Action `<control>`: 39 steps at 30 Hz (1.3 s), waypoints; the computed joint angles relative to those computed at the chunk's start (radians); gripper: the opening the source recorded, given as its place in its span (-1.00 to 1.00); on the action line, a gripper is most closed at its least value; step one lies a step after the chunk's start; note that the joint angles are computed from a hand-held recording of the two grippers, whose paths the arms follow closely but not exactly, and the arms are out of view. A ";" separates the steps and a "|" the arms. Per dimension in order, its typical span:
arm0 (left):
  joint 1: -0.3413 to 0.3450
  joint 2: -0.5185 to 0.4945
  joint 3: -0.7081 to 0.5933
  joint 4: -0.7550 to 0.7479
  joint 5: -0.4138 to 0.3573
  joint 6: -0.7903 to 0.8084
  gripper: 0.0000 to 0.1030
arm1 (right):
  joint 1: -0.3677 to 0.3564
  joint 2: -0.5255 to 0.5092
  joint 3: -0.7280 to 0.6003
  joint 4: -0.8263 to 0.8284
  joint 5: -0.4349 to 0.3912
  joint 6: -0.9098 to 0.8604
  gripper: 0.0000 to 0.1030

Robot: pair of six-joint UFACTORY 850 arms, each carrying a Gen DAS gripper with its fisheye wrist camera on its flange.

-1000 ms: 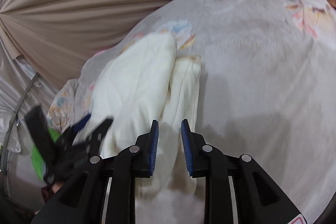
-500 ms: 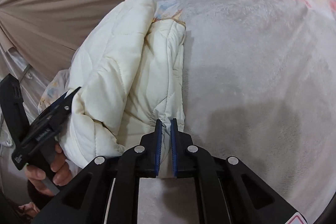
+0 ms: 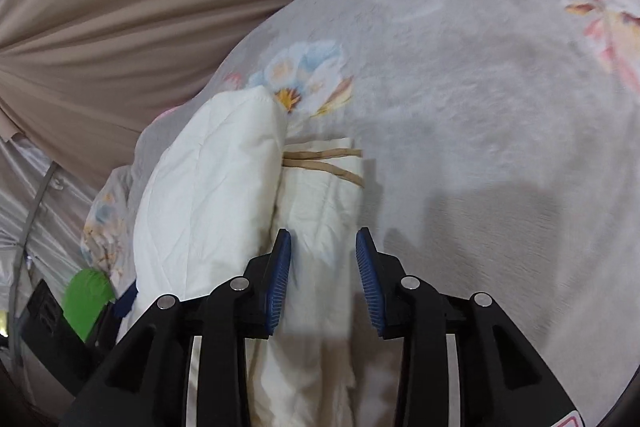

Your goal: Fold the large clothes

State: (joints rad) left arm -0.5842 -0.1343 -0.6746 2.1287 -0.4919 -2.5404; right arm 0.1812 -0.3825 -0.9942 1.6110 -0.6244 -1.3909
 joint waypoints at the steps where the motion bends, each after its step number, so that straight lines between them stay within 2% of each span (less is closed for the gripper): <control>1: 0.000 0.000 0.000 -0.002 0.000 0.000 0.91 | 0.008 0.012 0.004 0.024 0.011 -0.031 -0.78; 4: 0.006 0.001 0.001 0.020 0.004 -0.030 0.91 | 0.029 0.072 0.037 0.162 0.033 -0.199 -0.85; 6: 0.010 0.000 0.001 0.032 0.007 -0.049 0.91 | 0.055 0.073 0.031 0.219 0.097 -0.274 -0.85; 8: 0.008 -0.006 -0.002 0.029 0.001 -0.039 0.91 | 0.086 0.021 -0.010 0.160 0.222 -0.239 -0.85; 9: 0.004 -0.008 -0.003 0.025 -0.007 -0.030 0.91 | 0.091 -0.030 -0.037 0.094 0.232 -0.168 -0.86; 11: -0.006 -0.012 -0.007 0.002 -0.022 0.000 0.91 | 0.065 -0.077 -0.051 0.087 0.164 -0.132 -0.85; 13: -0.006 -0.017 -0.008 -0.004 -0.021 0.009 0.91 | 0.056 -0.051 -0.043 0.038 0.171 -0.078 -0.80; 16: -0.002 -0.014 -0.006 0.006 -0.014 0.000 0.91 | 0.051 0.055 0.034 0.143 0.212 -0.175 -0.76; 19: 0.002 -0.012 -0.005 0.014 -0.009 -0.009 0.91 | 0.030 0.181 0.149 0.263 0.156 -0.316 -0.62; 22: 0.005 -0.010 -0.002 0.020 -0.007 -0.011 0.91 | 0.023 0.283 0.255 0.293 0.103 -0.390 -0.61; 24: 0.005 -0.010 -0.002 0.018 -0.006 -0.010 0.91 | 0.038 0.342 0.323 0.317 0.094 -0.425 -0.60; 27: 0.004 -0.009 -0.003 0.007 -0.007 0.002 0.91 | 0.056 0.395 0.391 0.394 0.128 -0.514 -0.61; 31: -0.008 -0.013 -0.004 -0.023 -0.024 0.027 0.91 | 0.085 0.349 0.383 0.408 0.232 -0.506 -0.85; 32: -0.008 -0.014 -0.005 -0.027 -0.025 0.031 0.91 | 0.096 0.318 0.371 0.403 0.270 -0.493 -0.85; 35: -0.015 -0.015 -0.004 -0.034 -0.033 0.046 0.91 | 0.094 0.259 0.367 0.449 0.250 -0.537 -0.85; 37: -0.021 -0.019 -0.003 -0.047 -0.046 0.055 0.91 | 0.080 0.279 0.380 0.464 0.225 -0.541 -0.84; 39: -0.015 -0.015 -0.001 -0.036 -0.036 0.039 0.91 | 0.039 0.306 0.394 0.411 0.149 -0.475 -0.81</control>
State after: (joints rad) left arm -0.5993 -0.1490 -0.6758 2.0929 -0.5276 -2.5016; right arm 0.2198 -0.0761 -0.5999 2.0218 -0.4755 -1.8657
